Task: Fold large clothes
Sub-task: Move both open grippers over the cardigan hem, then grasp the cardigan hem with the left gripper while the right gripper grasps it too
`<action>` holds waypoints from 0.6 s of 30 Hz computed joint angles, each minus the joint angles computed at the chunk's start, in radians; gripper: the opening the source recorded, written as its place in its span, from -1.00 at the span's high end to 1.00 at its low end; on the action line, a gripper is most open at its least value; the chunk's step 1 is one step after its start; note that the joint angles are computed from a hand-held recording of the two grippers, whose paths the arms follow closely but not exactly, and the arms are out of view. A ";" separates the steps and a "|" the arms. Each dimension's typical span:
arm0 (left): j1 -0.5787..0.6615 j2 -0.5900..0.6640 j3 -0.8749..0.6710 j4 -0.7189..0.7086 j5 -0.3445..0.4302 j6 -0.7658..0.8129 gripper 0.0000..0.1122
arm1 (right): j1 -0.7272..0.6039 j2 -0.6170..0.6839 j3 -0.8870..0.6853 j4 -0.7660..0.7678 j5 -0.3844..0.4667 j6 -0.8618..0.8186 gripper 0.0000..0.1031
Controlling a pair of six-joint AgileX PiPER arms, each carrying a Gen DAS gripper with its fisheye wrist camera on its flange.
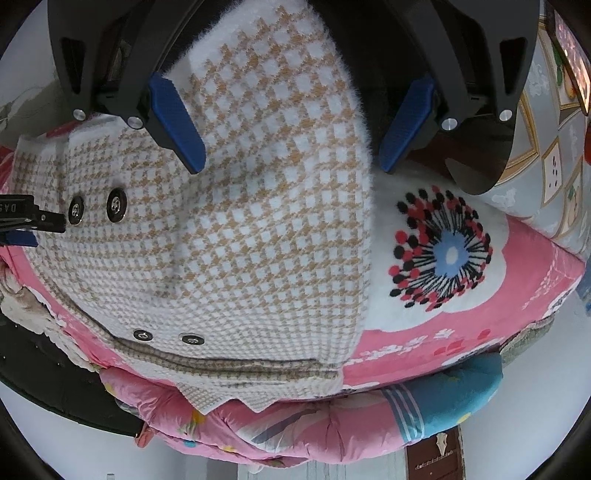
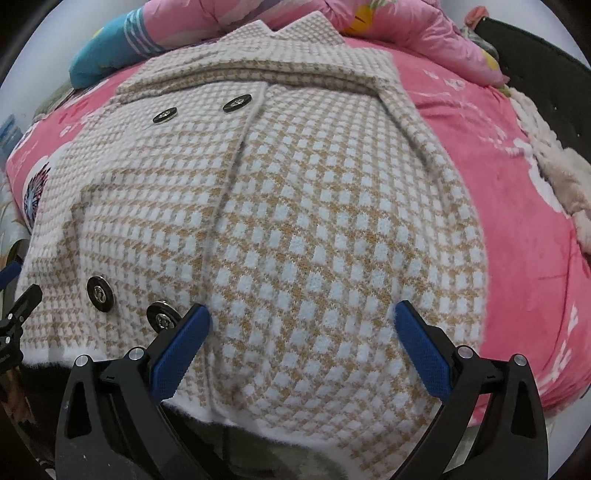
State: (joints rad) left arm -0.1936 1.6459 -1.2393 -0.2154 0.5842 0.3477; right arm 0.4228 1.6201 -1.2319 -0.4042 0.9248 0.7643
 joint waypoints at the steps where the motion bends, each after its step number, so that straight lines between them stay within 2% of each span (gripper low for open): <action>1: -0.001 -0.002 0.002 0.002 -0.002 -0.002 -0.66 | 0.003 -0.017 0.010 0.000 0.005 -0.001 -0.87; 11: -0.011 -0.020 0.020 0.023 -0.025 -0.032 -0.66 | 0.029 -0.098 0.069 -0.014 0.023 0.000 -0.86; 15: 0.042 -0.085 0.078 -0.151 -0.043 0.144 -0.66 | 0.021 -0.152 0.084 -0.001 0.024 0.008 -0.86; 18: 0.112 -0.157 0.169 -0.368 -0.055 0.405 -0.66 | 0.011 -0.228 0.120 -0.010 0.017 0.021 -0.86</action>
State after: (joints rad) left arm -0.0815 1.4886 -1.0703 -0.5839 0.5296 0.7526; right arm 0.4342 1.3919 -1.1120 -0.4144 0.9421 0.7850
